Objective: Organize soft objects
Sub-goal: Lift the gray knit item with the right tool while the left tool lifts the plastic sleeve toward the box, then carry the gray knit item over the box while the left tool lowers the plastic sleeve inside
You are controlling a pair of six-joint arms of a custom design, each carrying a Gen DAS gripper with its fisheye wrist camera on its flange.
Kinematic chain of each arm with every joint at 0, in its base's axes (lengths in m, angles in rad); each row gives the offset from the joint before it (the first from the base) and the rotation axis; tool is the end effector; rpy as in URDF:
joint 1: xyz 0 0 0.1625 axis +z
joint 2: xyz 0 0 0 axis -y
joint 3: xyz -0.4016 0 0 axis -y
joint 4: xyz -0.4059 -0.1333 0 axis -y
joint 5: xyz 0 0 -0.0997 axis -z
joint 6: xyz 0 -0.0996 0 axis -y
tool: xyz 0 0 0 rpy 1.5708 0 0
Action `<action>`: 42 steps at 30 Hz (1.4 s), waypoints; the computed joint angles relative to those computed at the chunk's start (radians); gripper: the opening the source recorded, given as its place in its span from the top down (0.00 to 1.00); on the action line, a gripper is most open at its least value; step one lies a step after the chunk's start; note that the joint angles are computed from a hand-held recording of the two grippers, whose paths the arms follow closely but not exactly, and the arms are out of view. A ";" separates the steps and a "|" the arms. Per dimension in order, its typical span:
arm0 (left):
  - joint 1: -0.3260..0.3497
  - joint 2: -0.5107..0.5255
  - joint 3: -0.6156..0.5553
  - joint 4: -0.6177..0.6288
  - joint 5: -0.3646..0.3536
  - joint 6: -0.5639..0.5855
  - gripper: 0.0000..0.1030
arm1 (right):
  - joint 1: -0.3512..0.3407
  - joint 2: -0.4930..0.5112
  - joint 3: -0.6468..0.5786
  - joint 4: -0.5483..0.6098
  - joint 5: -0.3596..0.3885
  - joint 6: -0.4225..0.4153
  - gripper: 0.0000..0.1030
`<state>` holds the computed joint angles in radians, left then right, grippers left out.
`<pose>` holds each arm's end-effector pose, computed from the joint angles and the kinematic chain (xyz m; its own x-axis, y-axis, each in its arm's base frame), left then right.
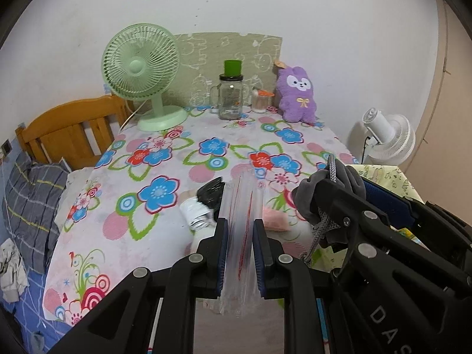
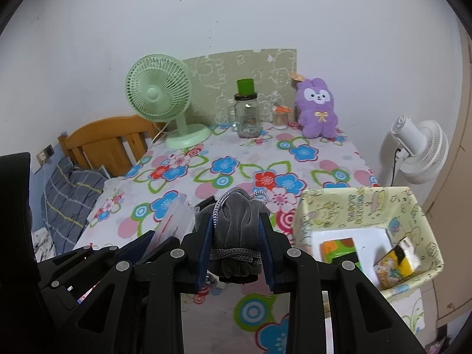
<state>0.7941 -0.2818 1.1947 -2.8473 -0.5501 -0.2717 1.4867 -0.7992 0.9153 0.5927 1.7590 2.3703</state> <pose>-0.3670 -0.6848 -0.0602 -0.7397 -0.0342 -0.6721 0.4740 0.6825 -0.5564 0.0561 -0.6998 0.2640 -0.7314 -0.2915 0.6165 -0.6348 0.6212 -0.4594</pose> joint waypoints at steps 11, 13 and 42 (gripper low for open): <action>-0.016 0.076 -0.115 0.002 -0.030 0.049 0.86 | -0.028 -0.024 -0.030 0.000 -0.023 -0.004 0.68; -0.018 0.091 -0.140 0.010 -0.037 0.054 0.86 | -0.033 -0.029 -0.033 -0.005 -0.026 -0.009 0.68; -0.026 0.351 -0.556 0.083 -0.124 0.211 0.84 | -0.100 -0.011 -0.177 0.012 -0.016 0.002 0.68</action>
